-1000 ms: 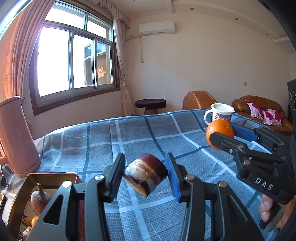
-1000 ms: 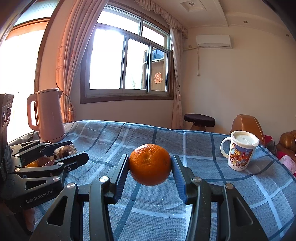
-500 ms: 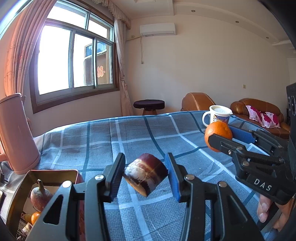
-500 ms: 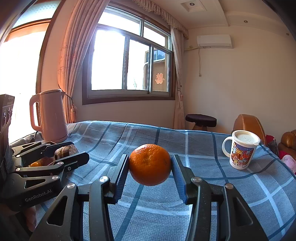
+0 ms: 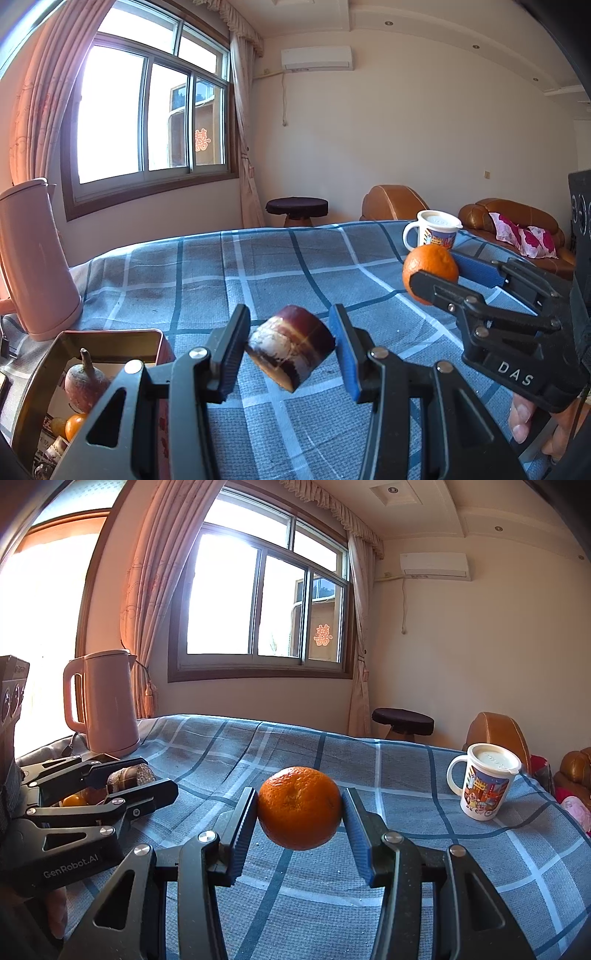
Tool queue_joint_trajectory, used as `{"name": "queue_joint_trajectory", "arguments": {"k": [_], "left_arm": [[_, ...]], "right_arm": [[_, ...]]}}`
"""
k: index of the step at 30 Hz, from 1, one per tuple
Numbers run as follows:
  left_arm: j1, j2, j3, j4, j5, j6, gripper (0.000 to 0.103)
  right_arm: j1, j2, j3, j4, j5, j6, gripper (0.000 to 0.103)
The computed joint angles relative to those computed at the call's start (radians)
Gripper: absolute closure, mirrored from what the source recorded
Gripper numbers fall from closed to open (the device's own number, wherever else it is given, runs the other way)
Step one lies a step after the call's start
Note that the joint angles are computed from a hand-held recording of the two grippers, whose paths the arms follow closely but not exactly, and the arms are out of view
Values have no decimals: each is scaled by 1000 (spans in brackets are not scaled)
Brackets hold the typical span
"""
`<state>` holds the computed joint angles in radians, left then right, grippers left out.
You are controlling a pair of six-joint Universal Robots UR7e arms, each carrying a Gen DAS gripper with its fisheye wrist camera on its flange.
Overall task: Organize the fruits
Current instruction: 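Carry the chunk with the left tool while the right tool carries the orange toward the tin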
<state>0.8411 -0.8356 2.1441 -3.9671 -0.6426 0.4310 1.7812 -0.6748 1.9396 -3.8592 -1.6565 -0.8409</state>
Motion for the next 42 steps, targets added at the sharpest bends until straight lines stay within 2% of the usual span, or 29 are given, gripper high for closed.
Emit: {"name": "queue_joint_trajectory", "arguments": {"k": [17, 42], "left_arm": [[-5, -69, 83, -12, 23, -41, 56], [-7, -158, 181, -113, 93, -13, 56]], "right_arm": [[33, 22, -11, 71, 4, -2, 54], [100, 78, -42, 179, -1, 15, 54]]}}
